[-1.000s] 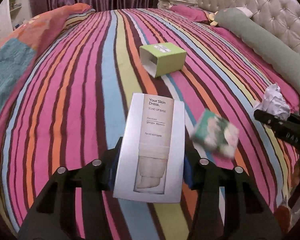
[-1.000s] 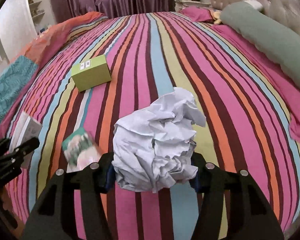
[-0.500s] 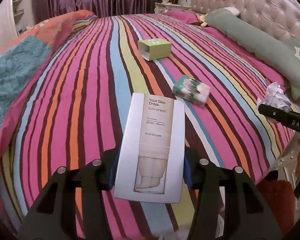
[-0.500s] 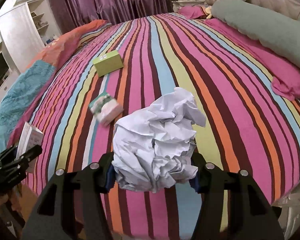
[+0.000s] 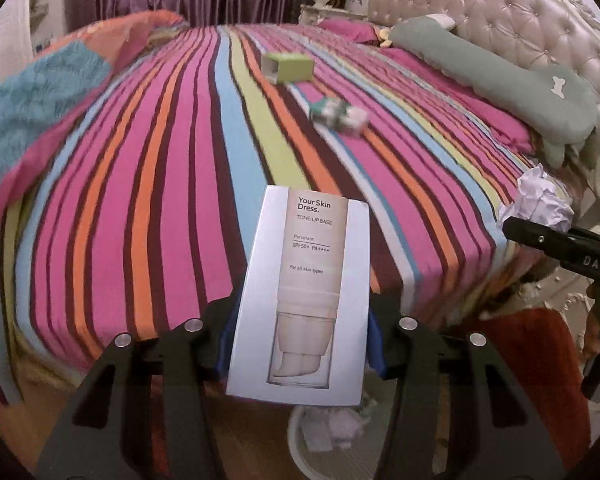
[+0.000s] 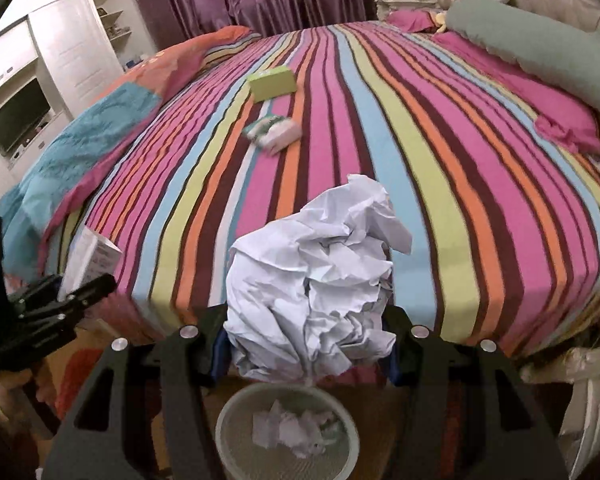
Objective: Collect trash
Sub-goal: 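Carry the Your Skin Dress box and crumpled paper over the wastebasket with both tools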
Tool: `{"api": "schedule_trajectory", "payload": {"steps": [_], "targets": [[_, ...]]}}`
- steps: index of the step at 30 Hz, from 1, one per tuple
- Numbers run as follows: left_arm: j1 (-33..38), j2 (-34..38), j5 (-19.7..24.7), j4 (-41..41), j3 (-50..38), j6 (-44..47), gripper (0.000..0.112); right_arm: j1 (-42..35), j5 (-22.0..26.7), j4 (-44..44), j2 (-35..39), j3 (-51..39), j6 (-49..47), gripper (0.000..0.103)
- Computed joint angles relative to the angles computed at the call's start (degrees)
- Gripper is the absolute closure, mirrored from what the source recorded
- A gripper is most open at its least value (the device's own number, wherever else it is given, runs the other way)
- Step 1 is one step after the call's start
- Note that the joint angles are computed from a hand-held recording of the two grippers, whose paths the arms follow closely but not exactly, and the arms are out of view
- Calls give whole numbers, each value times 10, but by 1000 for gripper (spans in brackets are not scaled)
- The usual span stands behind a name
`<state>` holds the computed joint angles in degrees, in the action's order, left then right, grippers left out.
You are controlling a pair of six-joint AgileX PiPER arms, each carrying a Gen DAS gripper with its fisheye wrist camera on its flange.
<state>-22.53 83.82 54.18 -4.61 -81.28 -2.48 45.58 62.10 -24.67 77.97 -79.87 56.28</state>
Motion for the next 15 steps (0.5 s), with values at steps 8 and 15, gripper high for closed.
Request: {"api": "schedule_trajectory", "payload": {"steps": [8,15], "targets": [[-35,-76,-14,5,127,-25,62,78,11,-17,-23,49,81,49],[-73,-100,-1,-3,187,-62,62,133,10,-1,-23,89,135,49]]}}
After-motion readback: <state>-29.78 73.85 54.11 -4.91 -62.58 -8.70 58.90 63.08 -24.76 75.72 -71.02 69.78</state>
